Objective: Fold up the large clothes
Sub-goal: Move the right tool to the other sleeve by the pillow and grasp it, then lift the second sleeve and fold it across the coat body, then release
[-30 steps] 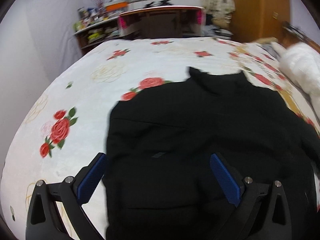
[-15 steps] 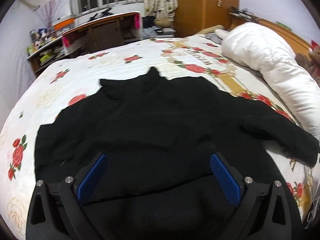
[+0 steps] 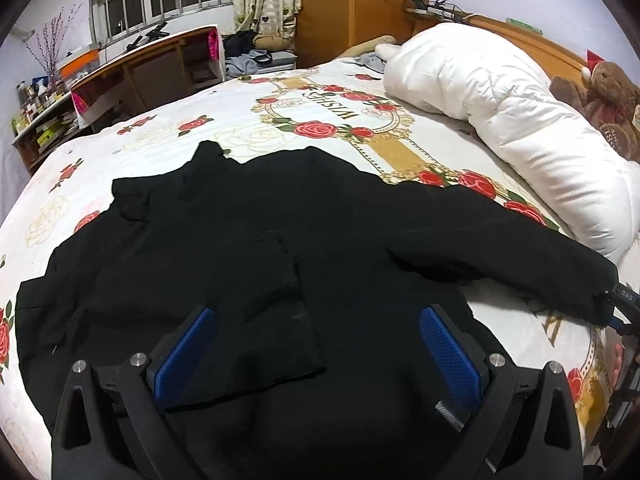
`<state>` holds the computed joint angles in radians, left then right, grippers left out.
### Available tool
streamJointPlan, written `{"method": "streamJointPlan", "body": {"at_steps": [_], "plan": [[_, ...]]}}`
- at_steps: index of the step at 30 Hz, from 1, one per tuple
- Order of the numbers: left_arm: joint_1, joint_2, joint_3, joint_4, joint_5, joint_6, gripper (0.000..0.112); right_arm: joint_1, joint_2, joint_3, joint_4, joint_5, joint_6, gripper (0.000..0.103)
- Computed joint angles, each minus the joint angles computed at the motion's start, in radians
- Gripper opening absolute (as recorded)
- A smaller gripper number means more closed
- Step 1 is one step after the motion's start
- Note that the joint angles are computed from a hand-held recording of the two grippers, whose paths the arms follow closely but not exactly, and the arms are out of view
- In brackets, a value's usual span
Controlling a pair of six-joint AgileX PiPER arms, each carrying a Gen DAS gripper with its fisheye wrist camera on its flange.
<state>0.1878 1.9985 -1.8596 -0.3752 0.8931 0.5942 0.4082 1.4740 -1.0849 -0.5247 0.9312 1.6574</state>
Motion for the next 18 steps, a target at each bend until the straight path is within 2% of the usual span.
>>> {"method": "streamJointPlan", "body": {"at_steps": [6,10,13,15,18], "plan": [[-0.02,-0.002,0.009,0.011,-0.01,-0.02,0.103,-0.044,0.025,-0.028,0.05,-0.007,-0.037,0.08],[-0.041,-0.009,0.032,0.027,-0.031,-0.019,0.103,-0.055,-0.007,0.021,0.037,-0.07,0.03,0.079],[-0.05,-0.015,0.046,0.041,-0.04,-0.021,0.103,-0.043,-0.009,0.018,0.015,-0.059,0.037,0.07],[-0.049,-0.018,0.05,0.042,-0.038,-0.024,0.103,-0.039,-0.03,0.04,-0.004,-0.098,0.054,0.054],[-0.045,-0.027,0.056,0.04,-0.038,-0.026,0.103,-0.025,-0.043,0.036,-0.029,-0.112,0.059,0.041]]}}
